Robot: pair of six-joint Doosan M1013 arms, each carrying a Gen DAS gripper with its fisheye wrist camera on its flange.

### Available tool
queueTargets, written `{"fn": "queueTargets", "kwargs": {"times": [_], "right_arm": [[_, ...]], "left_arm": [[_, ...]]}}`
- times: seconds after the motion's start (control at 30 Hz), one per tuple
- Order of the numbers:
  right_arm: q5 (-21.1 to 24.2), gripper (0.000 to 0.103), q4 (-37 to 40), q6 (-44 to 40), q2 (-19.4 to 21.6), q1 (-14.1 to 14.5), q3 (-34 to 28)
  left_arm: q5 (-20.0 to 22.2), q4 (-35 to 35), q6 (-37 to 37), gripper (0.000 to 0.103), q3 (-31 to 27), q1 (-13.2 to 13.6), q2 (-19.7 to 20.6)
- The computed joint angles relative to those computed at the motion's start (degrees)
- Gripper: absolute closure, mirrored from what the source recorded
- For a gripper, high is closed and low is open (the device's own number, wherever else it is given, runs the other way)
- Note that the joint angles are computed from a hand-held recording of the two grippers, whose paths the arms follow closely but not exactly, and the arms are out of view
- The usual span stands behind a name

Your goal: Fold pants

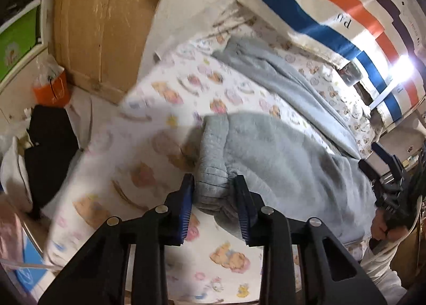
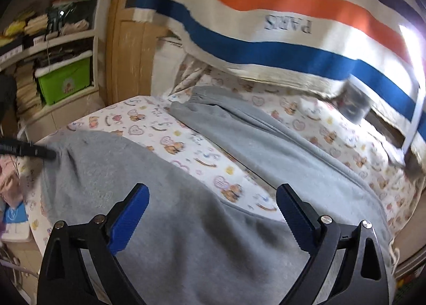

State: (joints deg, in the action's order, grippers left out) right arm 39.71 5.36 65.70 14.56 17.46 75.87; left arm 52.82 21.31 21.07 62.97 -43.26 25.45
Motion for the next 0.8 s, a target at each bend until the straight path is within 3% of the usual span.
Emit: {"fn": "queueTargets", "kwargs": {"times": [0.07, 0.17, 0.23, 0.3, 0.37, 0.5, 0.63, 0.7, 0.73, 0.77, 0.8], "right_arm": [[0.69, 0.018, -0.26, -0.53, 0.35, 0.87, -0.45], [5.31, 0.038, 0.74, -1.55, 1.63, 1.45, -2.23], [9.74, 0.053, 0.27, -0.41, 3.26, 1.67, -4.19], [12.75, 0.070, -2.42, 2.56, 4.68, 1.91, -5.48], [13.21, 0.071, -5.25, 5.01, 5.36, 2.12, -5.57], [10.46, 0.071, -10.84, 8.79, 5.00, 2.40, -3.67], [10.46, 0.071, -8.43, 7.93, 4.07, 1.30, -2.79], [9.42, 0.071, -8.99, 8.06, 3.19, 1.05, -1.89], [8.61, 0.071, -9.17, 7.94, 2.63, 0.83, -1.19], [8.31, 0.071, -9.33, 7.94, 2.19, 0.71, -0.77], [8.17, 0.071, -9.30, 7.81, 1.92, 0.49, -0.46]], "left_arm": [[2.72, -0.67, 2.98, 0.074, -1.83, 0.42, 0.85], [11.42, -4.37, 10.48, 0.072, -7.01, 0.90, 4.19], [12.17, -7.28, 12.11, 0.068, -7.47, 1.56, 4.60], [10.60, -6.46, 11.84, 0.058, -6.54, 1.65, 3.80], [8.29, -4.39, 10.93, 0.047, -5.96, 1.89, 2.98], [3.00, -16.20, 17.74, 0.047, -7.20, 5.47, 3.70], [4.68, -20.97, 19.59, 0.048, -10.66, 7.69, 6.46], [2.73, -25.53, 21.39, 0.052, -10.16, 8.55, 6.78], [1.73, -27.82, 22.51, 0.061, -9.66, 8.87, 6.79], [1.00, -30.68, 23.89, 0.076, -9.35, 9.22, 7.00], [1.38, -31.33, 23.84, 0.076, -9.51, 9.23, 7.25]]}}
